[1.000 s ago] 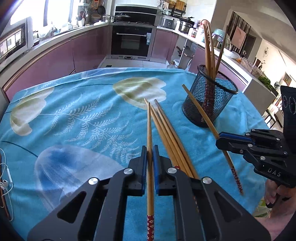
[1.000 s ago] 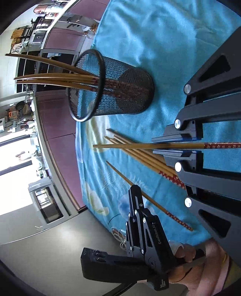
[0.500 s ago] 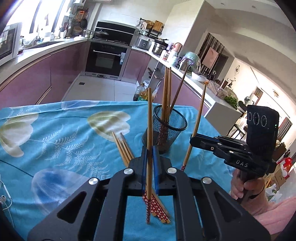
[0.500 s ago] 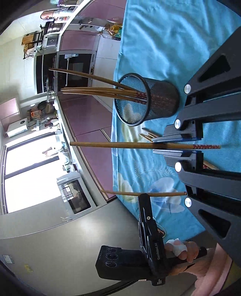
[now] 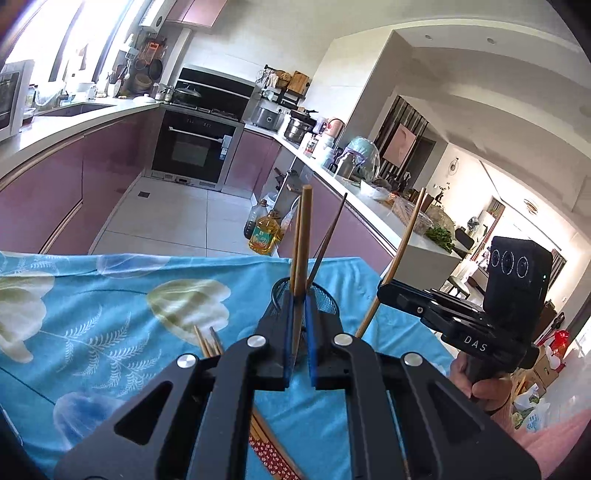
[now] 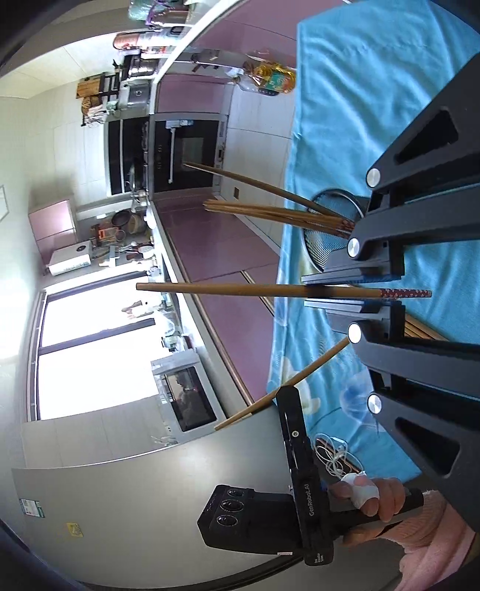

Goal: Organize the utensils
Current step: 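Lift both held chopsticks upright toward the mesh cup, then lower both chopsticks into the mesh cup and open both grippers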

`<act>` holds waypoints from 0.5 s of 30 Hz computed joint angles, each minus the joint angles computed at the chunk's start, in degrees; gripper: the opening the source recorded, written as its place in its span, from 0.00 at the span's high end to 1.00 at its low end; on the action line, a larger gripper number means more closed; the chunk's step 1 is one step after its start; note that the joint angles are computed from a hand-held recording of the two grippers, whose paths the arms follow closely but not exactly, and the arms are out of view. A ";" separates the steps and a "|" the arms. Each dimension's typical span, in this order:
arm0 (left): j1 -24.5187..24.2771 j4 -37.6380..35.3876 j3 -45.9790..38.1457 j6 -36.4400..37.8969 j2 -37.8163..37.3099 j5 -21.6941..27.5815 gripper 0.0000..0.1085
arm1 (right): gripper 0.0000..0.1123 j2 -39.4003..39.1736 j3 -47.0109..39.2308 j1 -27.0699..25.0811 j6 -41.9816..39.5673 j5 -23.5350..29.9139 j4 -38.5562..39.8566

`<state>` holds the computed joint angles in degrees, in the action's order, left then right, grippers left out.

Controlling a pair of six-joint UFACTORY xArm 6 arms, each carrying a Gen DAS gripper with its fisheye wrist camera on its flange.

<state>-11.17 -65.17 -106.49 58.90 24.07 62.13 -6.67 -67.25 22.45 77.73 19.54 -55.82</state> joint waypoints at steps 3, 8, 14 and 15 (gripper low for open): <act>-0.63 -1.10 -3.50 -0.61 1.59 0.22 0.94 | 0.95 -0.34 -1.03 -0.80 0.42 0.95 -1.24; -2.04 -1.38 -8.78 -1.74 3.87 -0.85 0.94 | 0.95 -0.26 -2.81 -1.92 0.63 2.14 -3.07; -3.30 -0.44 -15.67 -4.28 7.06 -1.86 0.94 | 0.95 1.02 -4.54 -3.41 0.75 2.20 -3.68; -3.52 -0.17 -16.34 -4.60 7.33 -2.23 0.94 | 0.95 1.23 -4.66 -3.73 0.90 1.96 -3.63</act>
